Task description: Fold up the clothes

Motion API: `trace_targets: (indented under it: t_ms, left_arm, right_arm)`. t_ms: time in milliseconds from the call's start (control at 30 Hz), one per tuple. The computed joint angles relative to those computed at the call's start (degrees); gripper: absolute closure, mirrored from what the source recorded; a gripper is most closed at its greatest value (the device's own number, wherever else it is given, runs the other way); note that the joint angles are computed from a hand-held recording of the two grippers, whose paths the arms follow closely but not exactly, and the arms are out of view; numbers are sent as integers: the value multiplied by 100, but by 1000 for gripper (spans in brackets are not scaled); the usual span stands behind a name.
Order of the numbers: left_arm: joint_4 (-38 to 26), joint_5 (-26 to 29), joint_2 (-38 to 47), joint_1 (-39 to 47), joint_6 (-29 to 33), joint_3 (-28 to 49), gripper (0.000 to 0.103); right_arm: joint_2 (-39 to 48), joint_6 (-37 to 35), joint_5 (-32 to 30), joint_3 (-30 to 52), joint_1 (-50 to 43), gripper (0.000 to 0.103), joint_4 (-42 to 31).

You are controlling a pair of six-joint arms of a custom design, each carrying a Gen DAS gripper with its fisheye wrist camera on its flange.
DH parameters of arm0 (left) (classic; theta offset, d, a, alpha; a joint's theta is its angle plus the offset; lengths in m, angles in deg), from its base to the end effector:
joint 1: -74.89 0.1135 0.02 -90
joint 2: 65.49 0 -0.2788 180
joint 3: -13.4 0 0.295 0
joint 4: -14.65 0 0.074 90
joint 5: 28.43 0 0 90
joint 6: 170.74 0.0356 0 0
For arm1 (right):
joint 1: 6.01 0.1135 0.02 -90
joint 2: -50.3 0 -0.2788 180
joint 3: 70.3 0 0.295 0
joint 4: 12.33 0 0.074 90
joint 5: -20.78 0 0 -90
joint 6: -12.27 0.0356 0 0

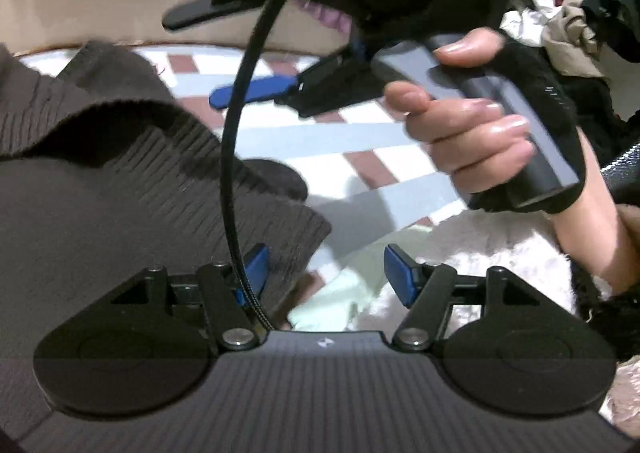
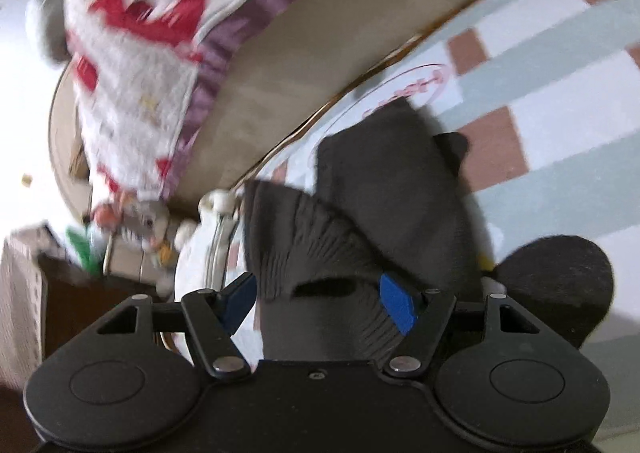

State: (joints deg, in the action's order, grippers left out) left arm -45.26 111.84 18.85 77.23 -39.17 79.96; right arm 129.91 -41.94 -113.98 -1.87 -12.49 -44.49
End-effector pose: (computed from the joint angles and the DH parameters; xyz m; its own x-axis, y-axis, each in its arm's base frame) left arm 0.2949 -0.0154 0.2063 -0.6389 0.3984 -0.6581 0.7508 0.5093 -0.4207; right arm 0.3320 -0.0125 0.2624 -0.8039 0.5092 -0.3073 0.0511 0.5739 0.8173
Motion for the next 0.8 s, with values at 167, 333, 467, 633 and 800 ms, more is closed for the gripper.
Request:
trace_targets:
  t_ms: [167, 333, 467, 633, 800]
  left_arm:
    - [-910, 106, 280, 663, 767, 383, 41]
    - [-2291, 942, 339, 1909, 2754, 918, 26]
    - [-1596, 718, 358, 2333, 2146, 925, 21]
    - [2519, -780, -601, 2008, -1334, -535, 23]
    - [3263, -1013, 93, 1634, -2383, -8, 21]
  right_arm:
    - [105, -998, 243, 357, 368, 29, -696]
    - [394, -1567, 1031, 772, 724, 29, -1453]
    - [769, -2233, 3083, 1261, 1376, 30, -2348]
    - [928, -2726, 4184, 1350, 1904, 30, -2597]
    - [107, -2945, 4277, 780, 1856, 32, -1572]
